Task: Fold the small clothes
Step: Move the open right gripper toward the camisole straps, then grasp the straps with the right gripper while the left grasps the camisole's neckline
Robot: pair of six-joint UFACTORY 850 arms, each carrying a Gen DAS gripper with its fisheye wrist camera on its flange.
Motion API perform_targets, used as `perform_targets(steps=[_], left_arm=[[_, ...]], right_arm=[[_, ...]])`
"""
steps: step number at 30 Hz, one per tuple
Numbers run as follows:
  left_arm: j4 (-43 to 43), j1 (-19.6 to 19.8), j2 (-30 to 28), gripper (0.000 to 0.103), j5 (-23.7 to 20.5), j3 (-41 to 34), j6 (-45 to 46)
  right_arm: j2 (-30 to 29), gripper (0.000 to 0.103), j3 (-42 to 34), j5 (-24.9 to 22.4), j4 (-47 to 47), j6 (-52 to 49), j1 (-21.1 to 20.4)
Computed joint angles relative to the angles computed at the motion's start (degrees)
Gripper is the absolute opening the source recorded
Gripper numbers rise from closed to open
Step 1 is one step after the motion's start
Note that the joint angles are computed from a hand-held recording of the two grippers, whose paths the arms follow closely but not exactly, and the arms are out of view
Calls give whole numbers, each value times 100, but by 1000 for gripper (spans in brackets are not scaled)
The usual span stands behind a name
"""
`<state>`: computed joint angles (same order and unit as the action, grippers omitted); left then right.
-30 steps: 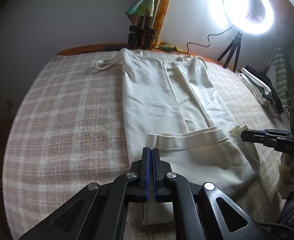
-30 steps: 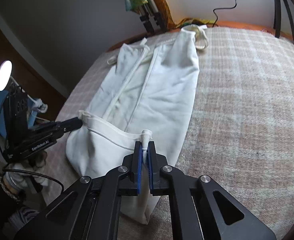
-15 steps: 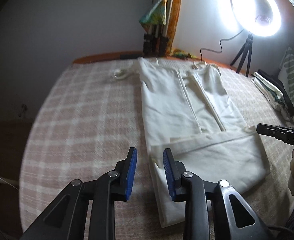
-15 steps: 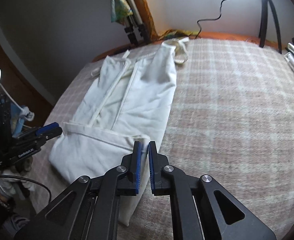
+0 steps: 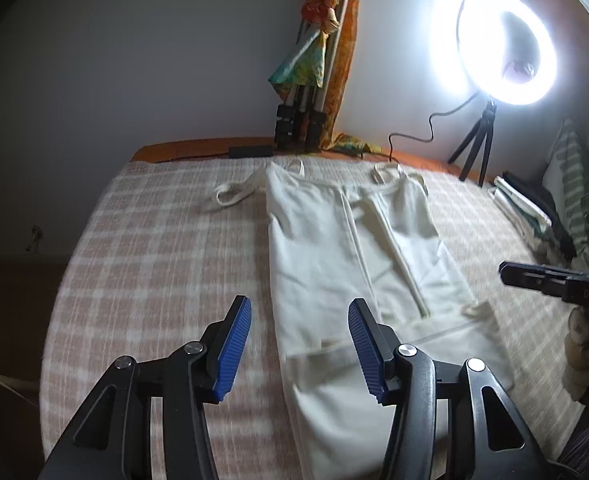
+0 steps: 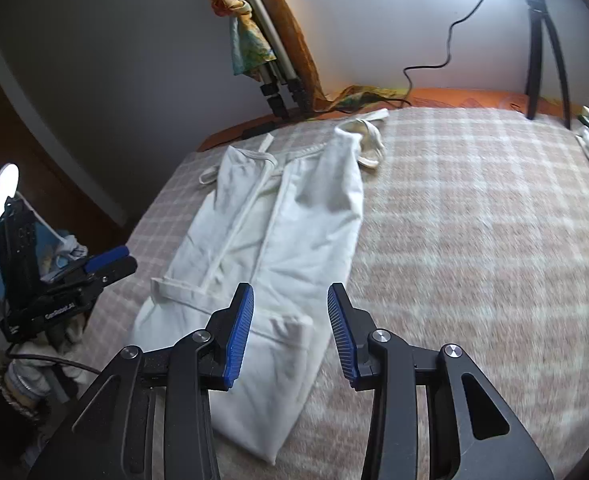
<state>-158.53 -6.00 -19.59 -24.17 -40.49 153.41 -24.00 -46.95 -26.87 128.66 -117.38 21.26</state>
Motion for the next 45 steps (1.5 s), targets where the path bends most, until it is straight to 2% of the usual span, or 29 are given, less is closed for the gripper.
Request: perform_targets(steps=[2, 8, 12, 17, 20, 23, 26, 30, 33, 34, 35, 36, 37, 38, 39, 45], left_arm=[[543, 108, -99, 58, 21, -185, -552], [2678, 430, -585, 61, -34, -908, -2719], [3606, 542, -983, 64, -141, -1409, -3744], [4211, 523, -1566, 64, -41, -2088, -4419], [4520, 521, -1866, 63, -98, -2443, -4724], [4983, 536, -2187, 61, -213, -2845, -5269], [5431, 524, -2470, 60, -283, -3212, -5770], [5394, 492, -2698, 60, -284, -3507, -5859], [5287, 521, -2799, 54, -364, -3641, -5924], [5305, 533, -2835, 44, -402, -3689, -6011], [5398, 547, -2882, 28, -454, -3756, -6155], [5360, 548, -2923, 22, -485, -3793, -6151], [5091, 526, -2925, 15, -402, -3795, -5908], [4811, 504, -2891, 2, -344, -3741, -5613], [4618, 505, -2854, 0, -414, -3679, -5381], [3639, 483, -2458, 0, -601, -3183, -4150]], right_arm=[[-131, 38, -223, -8, -427, 425, -67], [-669, 38, -962, -86, -1471, 1504, -326], [-1028, 38, -1442, -218, -2006, 1992, -464], [-1452, 38, -1863, -401, -2075, 2176, -570], [-1762, 38, -2132, -729, -2223, 2430, -652], [-1983, 38, -2394, -854, -2521, 2636, -676], [-2165, 38, -2634, -1232, -2719, 2913, -764], [-2317, 39, -2952, -1324, -2908, 3012, -776], [-2496, 39, -3274, -1240, -3272, 3335, -754], [-2551, 39, -3365, -1205, -3323, 3448, -751], [-2583, 39, -3420, -1213, -3364, 3531, -755], [-2591, 34, -3442, -1208, -3343, 3529, -756], [-2584, 22, -3435, -1220, -3299, 3475, -756], [-2575, 14, -3442, -1217, -3309, 3438, -742], [-2548, 11, -3413, -1182, -3285, 3365, -728], [-2127, 10, -2972, -958, -2596, 2347, -629]])
